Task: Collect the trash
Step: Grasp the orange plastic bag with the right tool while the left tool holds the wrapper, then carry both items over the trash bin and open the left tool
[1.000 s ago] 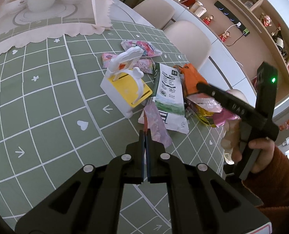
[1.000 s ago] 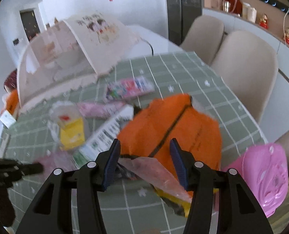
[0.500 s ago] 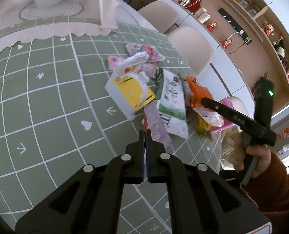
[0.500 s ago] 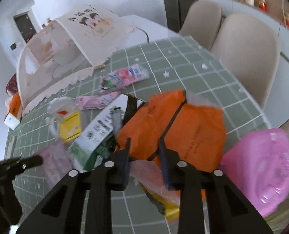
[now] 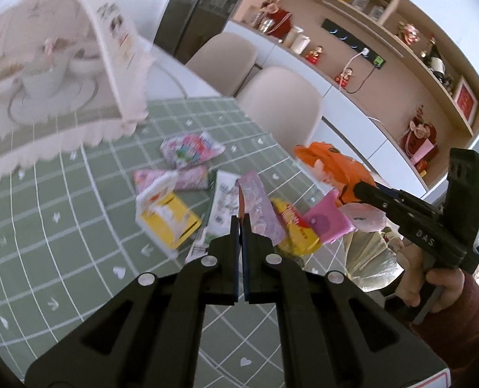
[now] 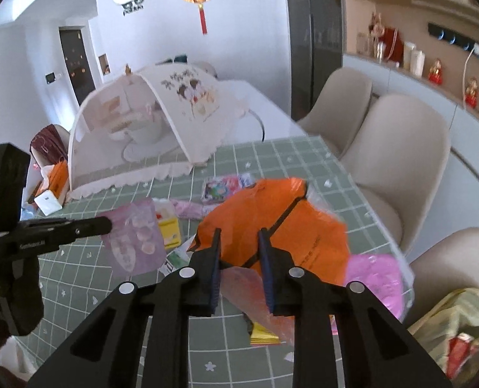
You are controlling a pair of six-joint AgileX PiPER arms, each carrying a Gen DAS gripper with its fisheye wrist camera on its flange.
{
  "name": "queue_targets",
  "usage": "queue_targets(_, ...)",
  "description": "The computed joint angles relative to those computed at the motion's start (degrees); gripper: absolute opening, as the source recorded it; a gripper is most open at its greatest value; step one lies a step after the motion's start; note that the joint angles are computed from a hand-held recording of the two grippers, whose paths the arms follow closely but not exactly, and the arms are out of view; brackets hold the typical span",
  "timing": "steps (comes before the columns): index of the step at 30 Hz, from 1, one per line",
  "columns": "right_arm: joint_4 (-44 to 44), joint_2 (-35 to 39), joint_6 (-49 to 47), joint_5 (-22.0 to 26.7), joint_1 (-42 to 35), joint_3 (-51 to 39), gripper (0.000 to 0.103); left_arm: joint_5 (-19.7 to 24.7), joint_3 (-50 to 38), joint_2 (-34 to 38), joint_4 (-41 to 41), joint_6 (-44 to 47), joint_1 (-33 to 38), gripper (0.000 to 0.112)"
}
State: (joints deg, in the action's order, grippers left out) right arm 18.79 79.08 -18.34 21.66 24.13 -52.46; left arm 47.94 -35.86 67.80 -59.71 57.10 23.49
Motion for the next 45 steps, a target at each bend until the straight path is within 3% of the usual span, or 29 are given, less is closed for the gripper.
queue_targets(8,-2.1,-8.8,-1.4,2.4,-2.5,2.2,0.02,-3.8,-2.8,-3.9,3.3,-8.4,-10.1,0.001)
queue_targets(14,-0.9,-13.8,-5.5,4.0,-8.6,4.5,0.02,-9.5,-6.7,-1.8,5.2,-14.3,-22.2,0.001)
queue_targets(21,11.2,-18.6,-23.4,8.5,-27.8,7.6,0.02,-18.6,-16.0,7.6,7.2,-19.9,-41.6,0.001)
queue_targets(25,21.1,-18.8,-37.8,13.9,-43.9,7.7,0.02,-20.8,-24.6,16.2,9.1,-23.1,-51.3,0.001)
queue_targets(28,27.5,-17.2,-46.6,18.1,-55.2,7.1,0.02,-21.0,-30.9,21.9,11.5,-25.5,-56.6,0.001)
queue_targets(34,34.4,-11.9,-57.3,23.3,-69.6,5.9,0.02,-18.6,-45.5,32.7,19.2,-32.9,-64.0,0.001)
queue_targets(40,36.9,-5.2,-61.5,24.3,-74.7,3.3,0.02,-14.4,-58.6,42.8,23.9,-37.4,-66.7,0.001)
queue_targets(45,37.8,-1.8,-62.9,24.2,-76.2,2.1,0.02,-7.2,-72.5,53.7,26.0,-42.6,-67.2,0.001)
